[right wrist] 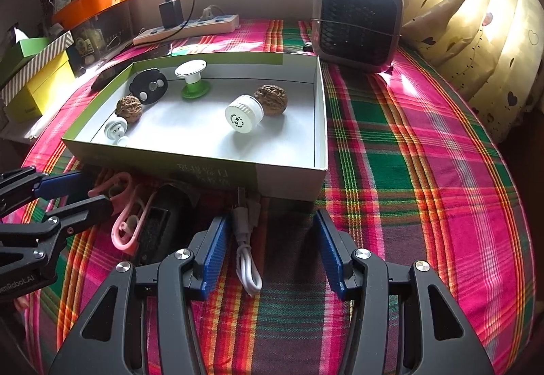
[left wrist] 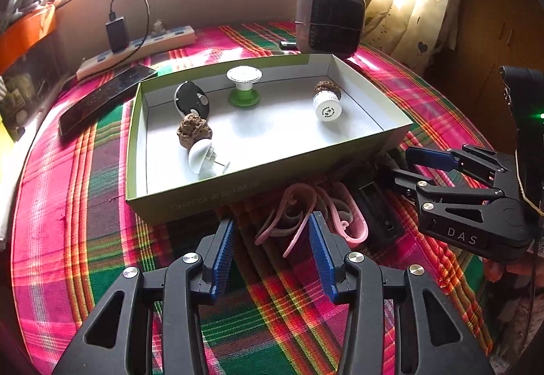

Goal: Organize objects

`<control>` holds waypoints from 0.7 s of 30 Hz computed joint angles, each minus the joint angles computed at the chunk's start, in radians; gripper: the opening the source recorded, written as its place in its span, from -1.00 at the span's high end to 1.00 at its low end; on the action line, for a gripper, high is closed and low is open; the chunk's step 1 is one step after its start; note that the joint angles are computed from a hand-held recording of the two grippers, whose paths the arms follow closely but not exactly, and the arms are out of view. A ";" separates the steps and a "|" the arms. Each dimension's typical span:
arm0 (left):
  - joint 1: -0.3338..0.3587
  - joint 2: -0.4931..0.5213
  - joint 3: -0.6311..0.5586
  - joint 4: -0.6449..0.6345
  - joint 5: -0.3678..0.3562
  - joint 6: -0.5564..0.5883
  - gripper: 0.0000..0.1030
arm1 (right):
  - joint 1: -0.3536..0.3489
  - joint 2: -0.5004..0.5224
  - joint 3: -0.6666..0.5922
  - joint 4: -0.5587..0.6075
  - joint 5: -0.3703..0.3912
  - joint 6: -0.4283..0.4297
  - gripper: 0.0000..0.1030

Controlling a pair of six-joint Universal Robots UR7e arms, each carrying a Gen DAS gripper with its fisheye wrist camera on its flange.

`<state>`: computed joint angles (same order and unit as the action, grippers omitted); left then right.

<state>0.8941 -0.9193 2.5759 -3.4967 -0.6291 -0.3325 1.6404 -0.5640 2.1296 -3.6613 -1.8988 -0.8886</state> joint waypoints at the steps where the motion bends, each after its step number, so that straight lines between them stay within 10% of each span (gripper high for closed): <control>1: 0.002 0.002 -0.006 0.008 0.003 0.005 0.18 | 0.000 0.000 -0.001 0.002 0.001 0.000 0.01; 21: 0.018 0.032 -0.049 0.033 0.037 -0.004 0.19 | -0.002 -0.005 -0.003 0.017 0.010 -0.008 0.01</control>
